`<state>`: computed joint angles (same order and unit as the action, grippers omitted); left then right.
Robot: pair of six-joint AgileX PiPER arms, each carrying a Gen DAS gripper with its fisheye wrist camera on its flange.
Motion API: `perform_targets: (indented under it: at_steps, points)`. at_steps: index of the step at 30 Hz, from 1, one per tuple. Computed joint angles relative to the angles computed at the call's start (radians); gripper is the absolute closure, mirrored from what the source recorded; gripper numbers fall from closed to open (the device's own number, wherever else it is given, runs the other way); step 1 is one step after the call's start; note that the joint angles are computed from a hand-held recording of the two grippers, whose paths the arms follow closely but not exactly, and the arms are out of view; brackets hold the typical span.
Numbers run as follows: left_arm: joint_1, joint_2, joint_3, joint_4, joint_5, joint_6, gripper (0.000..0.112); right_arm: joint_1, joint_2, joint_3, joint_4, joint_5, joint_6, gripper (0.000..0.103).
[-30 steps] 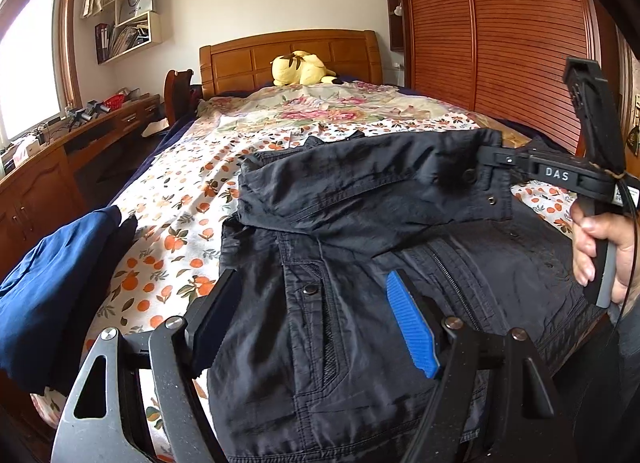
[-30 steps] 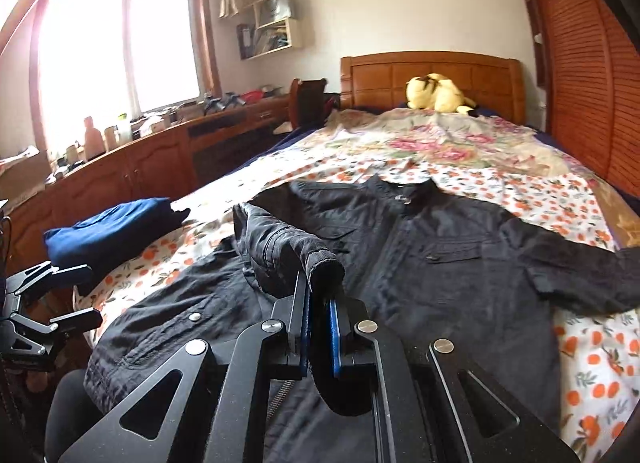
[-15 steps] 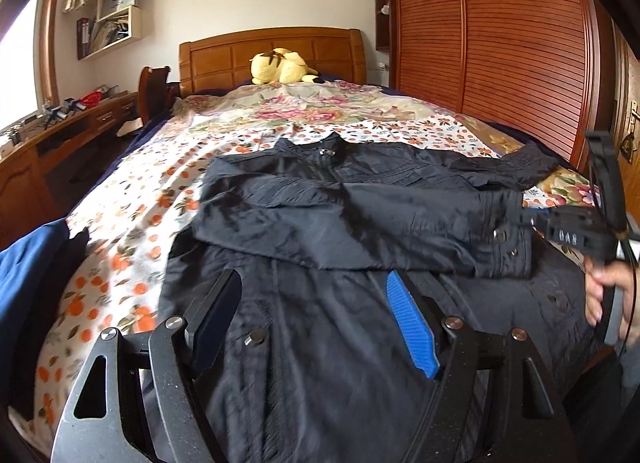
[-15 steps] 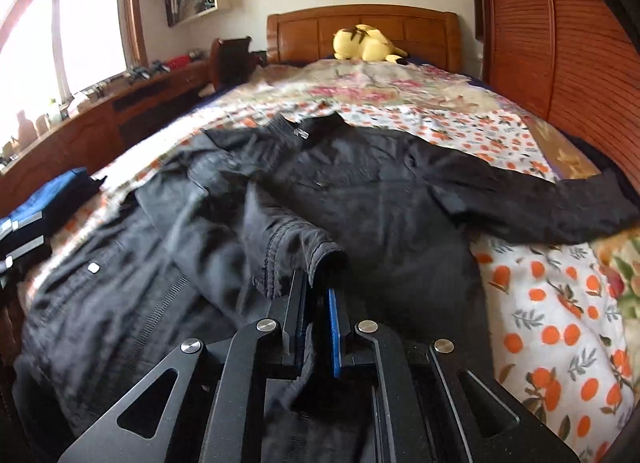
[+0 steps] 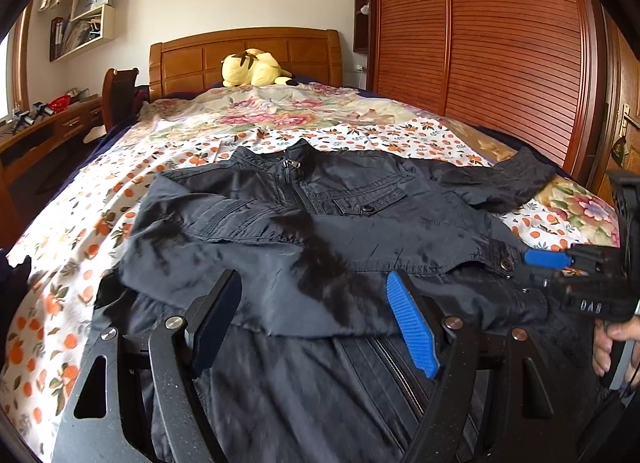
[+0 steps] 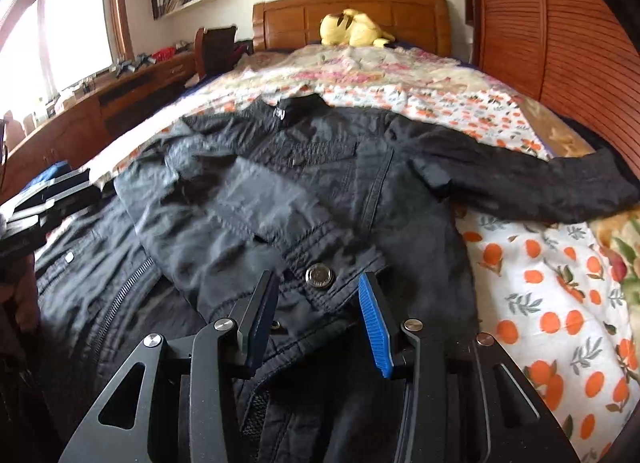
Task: Fold large clothes
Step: 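Move the right tool to the cuff of the other sleeve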
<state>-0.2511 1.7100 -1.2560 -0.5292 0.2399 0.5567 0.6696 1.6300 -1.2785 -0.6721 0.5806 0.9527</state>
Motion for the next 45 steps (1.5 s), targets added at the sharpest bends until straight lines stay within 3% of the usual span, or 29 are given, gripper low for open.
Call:
perform_targets:
  at_steps: [7,12,16,25,32,38,45]
  points:
    - [0.017,0.040,-0.004,-0.211,-0.005,0.198,0.036,-0.049,0.078,-0.059,0.119,0.002,-0.110,0.060]
    - [0.010,0.038,0.014,-0.285,-0.032,0.275,0.036,-0.060,0.084,-0.068,0.143,-0.001,-0.132,0.059]
    - [0.001,0.021,0.052,-0.421,-0.073,0.421,0.036,-0.056,0.086,-0.067,0.123,0.000,-0.117,0.059]
    - [-0.008,0.025,0.071,-0.508,-0.113,0.503,0.036,-0.035,0.076,-0.053,0.062,0.011,-0.057,0.059]
    - [-0.009,0.024,0.077,-0.544,-0.114,0.532,0.036,-0.020,-0.014,-0.003,0.057,0.023,-0.061,0.059]
    - [-0.007,0.023,0.077,-0.555,-0.113,0.544,0.036,-0.028,-0.143,0.064,-0.018,0.127,-0.083,0.059]
    - [-0.007,0.022,0.078,-0.550,-0.113,0.539,0.036,-0.180,-0.284,0.125,-0.023,0.191,-0.138,0.055]
